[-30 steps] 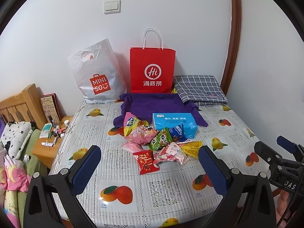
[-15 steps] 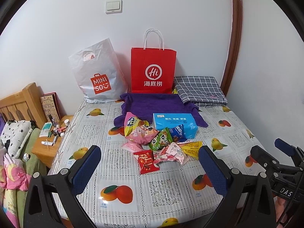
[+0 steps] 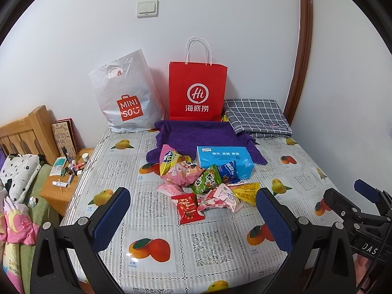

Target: Organize snacks

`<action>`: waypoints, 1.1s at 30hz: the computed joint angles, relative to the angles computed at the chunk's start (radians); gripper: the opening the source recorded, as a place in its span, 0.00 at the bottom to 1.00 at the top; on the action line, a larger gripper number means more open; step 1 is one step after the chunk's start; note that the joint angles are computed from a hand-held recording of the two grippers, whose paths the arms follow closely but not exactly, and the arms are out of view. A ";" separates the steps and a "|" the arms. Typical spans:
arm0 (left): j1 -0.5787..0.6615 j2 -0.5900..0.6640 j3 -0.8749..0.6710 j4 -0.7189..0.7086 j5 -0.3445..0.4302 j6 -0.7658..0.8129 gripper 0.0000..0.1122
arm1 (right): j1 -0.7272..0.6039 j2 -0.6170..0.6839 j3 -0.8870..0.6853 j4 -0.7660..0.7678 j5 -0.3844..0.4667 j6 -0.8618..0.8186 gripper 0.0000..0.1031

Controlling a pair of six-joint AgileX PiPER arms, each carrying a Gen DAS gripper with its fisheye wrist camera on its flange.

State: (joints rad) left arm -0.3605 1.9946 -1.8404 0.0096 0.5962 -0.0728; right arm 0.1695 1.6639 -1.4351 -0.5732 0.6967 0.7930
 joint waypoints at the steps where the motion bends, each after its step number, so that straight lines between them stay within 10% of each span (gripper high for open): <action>1: 0.000 0.000 0.000 -0.001 0.001 0.000 0.91 | 0.001 -0.001 0.001 -0.002 -0.001 0.001 0.98; 33: 0.005 -0.014 0.031 -0.024 -0.023 0.019 0.91 | 0.024 -0.005 -0.006 -0.017 0.009 0.017 0.98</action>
